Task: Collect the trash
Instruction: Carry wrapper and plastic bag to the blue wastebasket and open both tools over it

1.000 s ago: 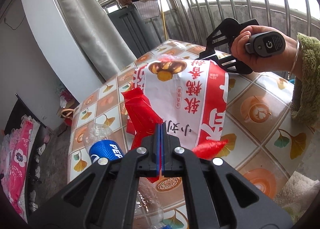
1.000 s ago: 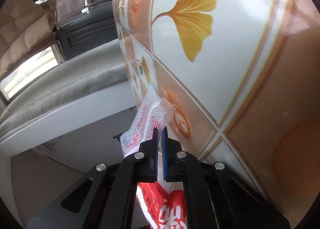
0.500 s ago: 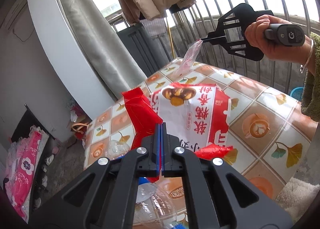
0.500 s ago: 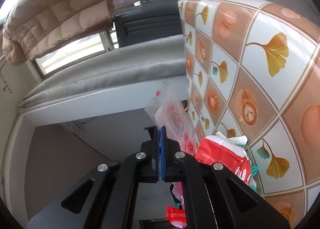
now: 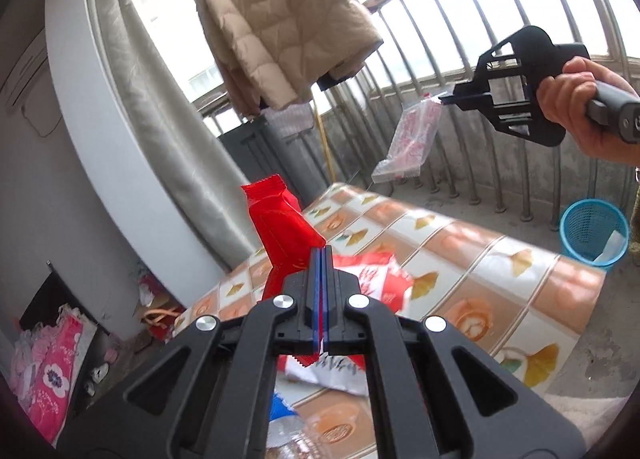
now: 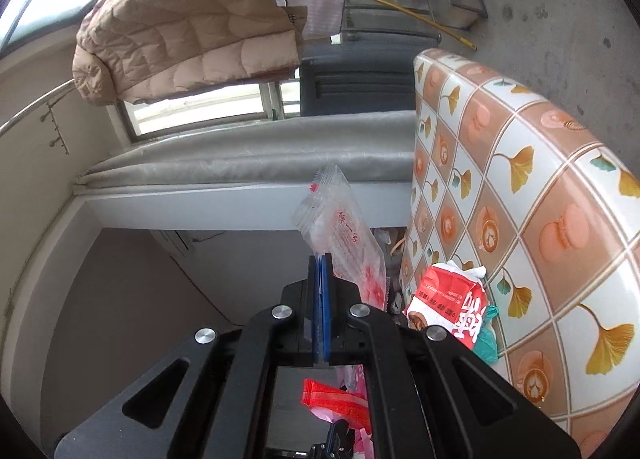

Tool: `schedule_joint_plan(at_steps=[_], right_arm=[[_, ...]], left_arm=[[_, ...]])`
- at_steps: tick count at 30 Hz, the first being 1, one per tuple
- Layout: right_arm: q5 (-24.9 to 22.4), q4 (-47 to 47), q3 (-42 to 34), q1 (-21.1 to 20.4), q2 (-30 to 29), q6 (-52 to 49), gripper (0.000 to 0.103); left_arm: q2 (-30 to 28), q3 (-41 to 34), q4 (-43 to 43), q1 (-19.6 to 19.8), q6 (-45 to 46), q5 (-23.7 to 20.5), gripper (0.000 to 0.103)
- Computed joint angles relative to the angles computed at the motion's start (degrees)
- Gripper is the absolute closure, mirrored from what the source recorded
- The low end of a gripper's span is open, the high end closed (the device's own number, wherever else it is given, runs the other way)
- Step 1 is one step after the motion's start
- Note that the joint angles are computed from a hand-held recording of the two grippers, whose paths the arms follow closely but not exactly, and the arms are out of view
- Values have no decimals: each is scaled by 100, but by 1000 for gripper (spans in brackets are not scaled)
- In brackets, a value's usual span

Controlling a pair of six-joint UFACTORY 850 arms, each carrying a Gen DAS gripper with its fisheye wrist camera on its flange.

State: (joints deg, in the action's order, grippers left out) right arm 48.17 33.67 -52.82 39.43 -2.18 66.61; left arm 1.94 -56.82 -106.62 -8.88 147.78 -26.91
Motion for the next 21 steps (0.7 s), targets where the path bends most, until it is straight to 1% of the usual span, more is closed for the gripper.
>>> schedule_joint_plan(at_steps=[1, 5, 8, 12, 14, 15, 19, 21], right_arm=[[98, 246, 175, 104, 169, -201, 102], [480, 1271, 760, 542, 770, -921, 102], [938, 2138, 1199, 999, 1191, -1404, 102], [1713, 3390, 1657, 1739, 1633, -1921, 102], [2151, 3996, 1858, 2141, 1815, -2075, 102], [2442, 4368, 1973, 2409, 1907, -2126, 102], [3361, 5431, 2269, 3209, 2033, -1956, 102], [3678, 5869, 2394, 3508, 2057, -1803, 102]], left_arm=[[47, 17, 120, -32, -135, -81, 103], [48, -145, 965, -218, -1179, -471, 103], [-22, -312, 1566, -415, -1977, -786, 103], [-266, -674, 2339, -733, -3058, -1310, 103], [-461, -915, 2805, -924, -3718, -1595, 103], [-549, -1022, 3015, -1016, -4023, -1699, 103], [-1129, -1634, 3962, -1460, -5511, -2361, 103], [-1394, -1835, 4288, -1667, -6133, -2647, 103]])
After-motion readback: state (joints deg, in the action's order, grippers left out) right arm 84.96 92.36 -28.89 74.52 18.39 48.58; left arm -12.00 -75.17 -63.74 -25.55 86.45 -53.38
